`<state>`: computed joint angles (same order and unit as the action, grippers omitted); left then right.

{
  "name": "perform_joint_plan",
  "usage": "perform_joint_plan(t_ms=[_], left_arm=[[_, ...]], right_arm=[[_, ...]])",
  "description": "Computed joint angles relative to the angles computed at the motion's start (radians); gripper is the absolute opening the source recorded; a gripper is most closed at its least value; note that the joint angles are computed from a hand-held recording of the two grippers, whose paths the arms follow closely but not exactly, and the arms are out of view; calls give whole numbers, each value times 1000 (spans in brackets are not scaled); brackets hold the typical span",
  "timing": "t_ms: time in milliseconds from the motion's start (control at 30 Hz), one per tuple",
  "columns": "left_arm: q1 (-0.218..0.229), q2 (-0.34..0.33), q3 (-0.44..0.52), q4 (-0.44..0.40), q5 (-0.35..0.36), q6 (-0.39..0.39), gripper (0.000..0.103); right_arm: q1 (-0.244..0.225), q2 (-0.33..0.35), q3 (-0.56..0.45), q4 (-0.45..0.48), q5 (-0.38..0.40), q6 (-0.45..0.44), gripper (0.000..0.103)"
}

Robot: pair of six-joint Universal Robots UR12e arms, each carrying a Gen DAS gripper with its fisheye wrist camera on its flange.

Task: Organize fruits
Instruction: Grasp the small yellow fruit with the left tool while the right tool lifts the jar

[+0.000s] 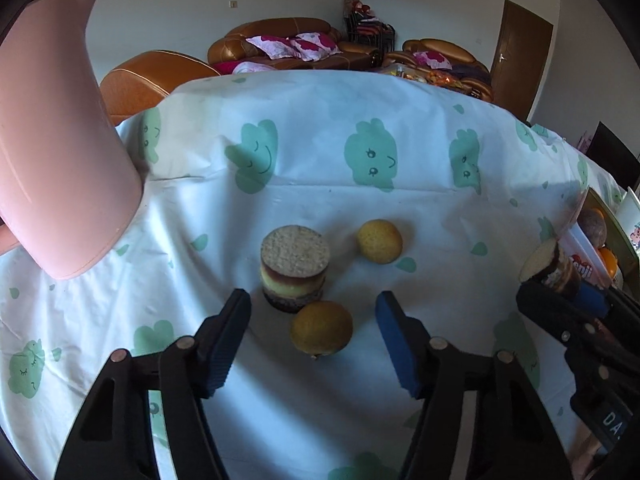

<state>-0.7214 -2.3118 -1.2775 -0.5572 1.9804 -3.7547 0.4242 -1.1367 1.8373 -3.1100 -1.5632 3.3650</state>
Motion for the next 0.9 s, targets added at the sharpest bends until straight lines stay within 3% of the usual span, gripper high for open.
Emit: perform_joint_plan(t_ms=[67, 200, 233, 367, 567, 667, 800, 900], left_arm=[[-2, -2, 6, -12, 10, -3, 61], [-3, 3, -3, 7, 15, -12, 32], [-2, 6, -12, 24, 5, -12, 30], [-6, 17, -38, 79, 40, -25, 30], [-48, 11, -53, 216, 228, 36, 30], [-60, 1, -49, 277, 288, 76, 30], [-74, -13, -35, 329, 335, 121, 30], [-77, -17, -39, 393, 316, 143, 30]], right_arm=[[-5, -2, 3, 4, 17, 12, 43], [-2, 1, 6, -9, 12, 24, 43], [-4, -4, 15, -16, 10, 23, 43], [2, -11, 32, -58, -23, 25, 43], [22, -15, 65, -192, -112, 21, 43], [34, -15, 76, -251, -167, 9, 43], [44, -16, 85, -294, -215, -21, 43], [47, -19, 91, -305, -229, -44, 43]])
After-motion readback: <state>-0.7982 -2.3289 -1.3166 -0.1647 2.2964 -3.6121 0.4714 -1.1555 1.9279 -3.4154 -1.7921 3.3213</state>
